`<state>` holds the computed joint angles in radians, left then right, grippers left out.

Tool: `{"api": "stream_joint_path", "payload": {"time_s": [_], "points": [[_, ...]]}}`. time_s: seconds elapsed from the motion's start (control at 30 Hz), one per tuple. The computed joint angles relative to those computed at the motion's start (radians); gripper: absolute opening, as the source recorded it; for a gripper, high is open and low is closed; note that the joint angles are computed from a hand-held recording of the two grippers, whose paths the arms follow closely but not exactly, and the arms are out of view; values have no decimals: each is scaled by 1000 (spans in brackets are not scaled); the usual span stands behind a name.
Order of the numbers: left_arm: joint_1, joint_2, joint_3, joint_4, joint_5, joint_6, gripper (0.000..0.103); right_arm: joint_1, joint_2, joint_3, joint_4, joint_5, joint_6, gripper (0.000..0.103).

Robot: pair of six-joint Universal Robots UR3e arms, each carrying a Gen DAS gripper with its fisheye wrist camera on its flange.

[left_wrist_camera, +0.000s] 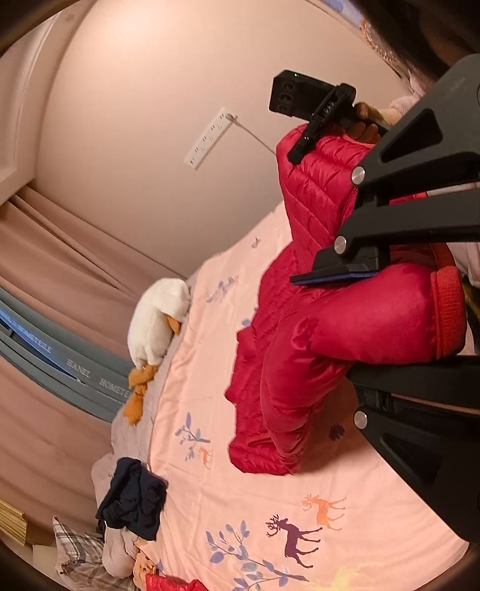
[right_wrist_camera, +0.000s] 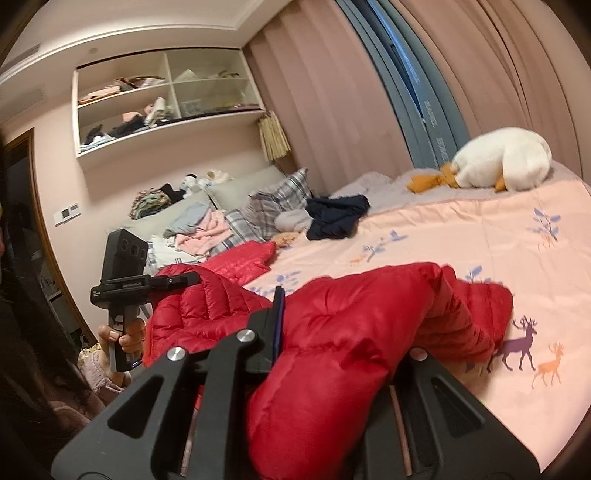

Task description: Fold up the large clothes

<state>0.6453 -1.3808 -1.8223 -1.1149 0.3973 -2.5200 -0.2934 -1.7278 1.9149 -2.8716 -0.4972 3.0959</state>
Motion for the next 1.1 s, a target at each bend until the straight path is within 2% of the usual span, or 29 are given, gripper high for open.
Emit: {"api": "stream_joint_path", "payload": {"time_s": [0.13,0.2,0.27,0.33,0.47,0.63,0.73,0.87,1.1], "points": [[35,34,10,-125,-53,92,15,-15,18,-15,-44,35,28,14],[36,28,6,-101,-58,80,15,-7,46,-29,-69,19,43,14],[14,-16,0,22,-43,-10,15,6,89,-56,-84,-5,61,15],[-6,-55,11,88,-24,-68,15,30,136,-91,-84,-57,80,17],[-85,-203,79,324,77,-265,15,76,246,-185,-88,-146,109,17],[-165,-363,213,485,213,-428,15,143,397,-363,-61,-292,136,17],[-209,-463,322,521,282,-491,15,172,495,-487,-22,-365,148,17],[-257,-610,499,508,371,-574,15,200,601,-636,46,-441,152,17],[-323,-862,880,351,485,-634,15,231,805,-934,206,-532,172,17]]}}
